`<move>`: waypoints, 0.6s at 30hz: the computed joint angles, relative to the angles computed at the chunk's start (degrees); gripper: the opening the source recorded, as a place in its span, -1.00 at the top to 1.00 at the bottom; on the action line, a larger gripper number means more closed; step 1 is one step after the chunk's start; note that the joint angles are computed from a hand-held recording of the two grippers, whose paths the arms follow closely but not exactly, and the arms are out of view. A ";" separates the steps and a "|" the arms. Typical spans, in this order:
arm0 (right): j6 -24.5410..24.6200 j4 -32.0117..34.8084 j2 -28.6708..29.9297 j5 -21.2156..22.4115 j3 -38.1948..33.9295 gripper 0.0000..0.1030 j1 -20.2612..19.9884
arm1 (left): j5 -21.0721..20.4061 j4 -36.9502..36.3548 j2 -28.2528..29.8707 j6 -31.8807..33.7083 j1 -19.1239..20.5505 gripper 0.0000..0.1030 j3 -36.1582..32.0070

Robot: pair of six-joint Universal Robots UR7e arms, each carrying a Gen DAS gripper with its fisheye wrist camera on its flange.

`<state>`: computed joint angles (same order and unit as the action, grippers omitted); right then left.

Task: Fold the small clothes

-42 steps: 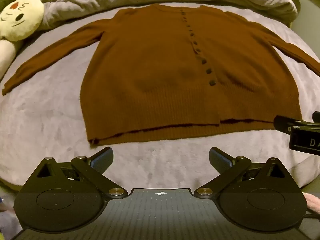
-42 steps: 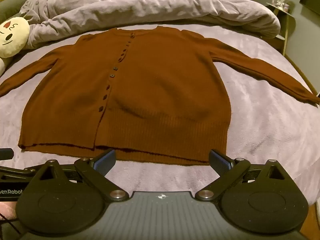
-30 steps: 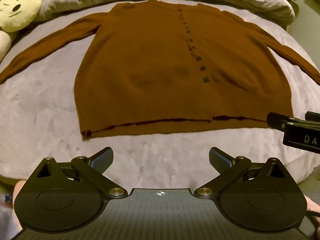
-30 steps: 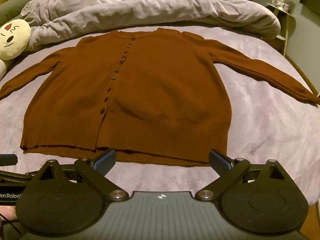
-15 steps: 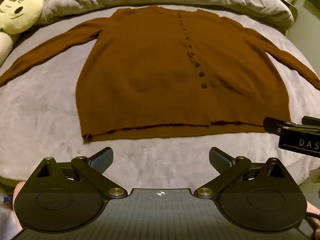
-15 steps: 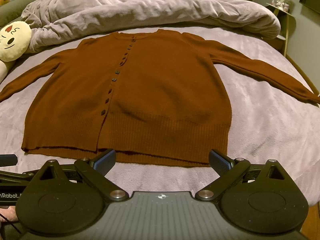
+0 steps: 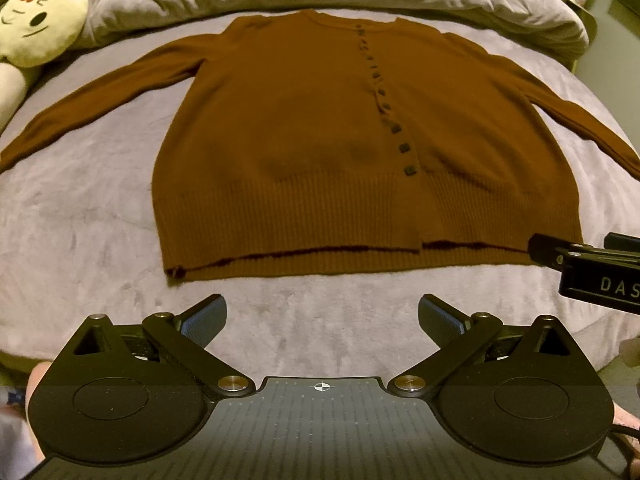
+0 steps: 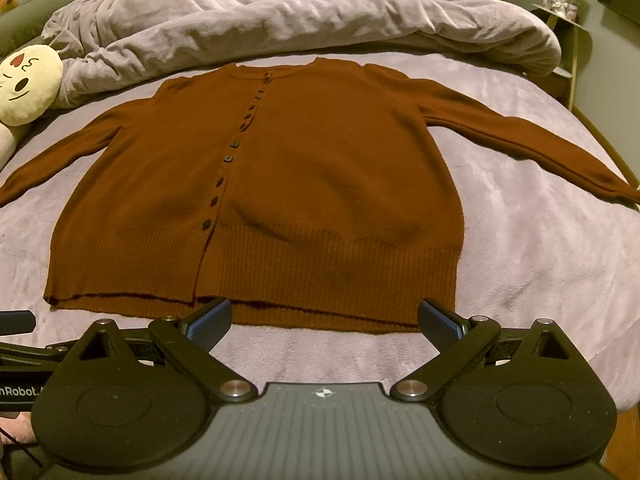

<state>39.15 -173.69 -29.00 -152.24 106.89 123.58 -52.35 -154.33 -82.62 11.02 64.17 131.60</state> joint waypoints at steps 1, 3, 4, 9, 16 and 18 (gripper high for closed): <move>-0.05 0.01 -0.04 0.02 0.02 -0.92 0.00 | -0.06 0.17 0.00 -0.05 0.04 -1.00 -0.08; -0.02 0.02 -0.03 0.00 0.02 -0.92 0.00 | 0.02 0.07 -0.01 -0.05 0.01 -1.00 -0.01; 0.00 0.04 -0.06 0.02 0.05 -0.92 -0.01 | 0.08 0.07 0.02 -0.02 0.02 -1.00 -0.02; -0.05 -0.04 -0.04 0.00 0.06 -0.92 -0.03 | 0.16 0.07 0.03 -0.07 0.00 -1.00 0.02; -0.16 -0.52 -0.08 0.30 0.25 -0.92 -0.10 | 0.10 0.00 -0.01 -0.05 0.06 -1.00 0.04; -0.09 -0.57 -0.10 0.31 0.33 -0.92 -0.11 | 0.09 0.08 -0.02 -0.07 0.06 -1.00 0.02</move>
<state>39.06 -174.27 -29.10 -151.93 107.23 123.47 -52.27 -154.25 -82.64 10.96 64.23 131.62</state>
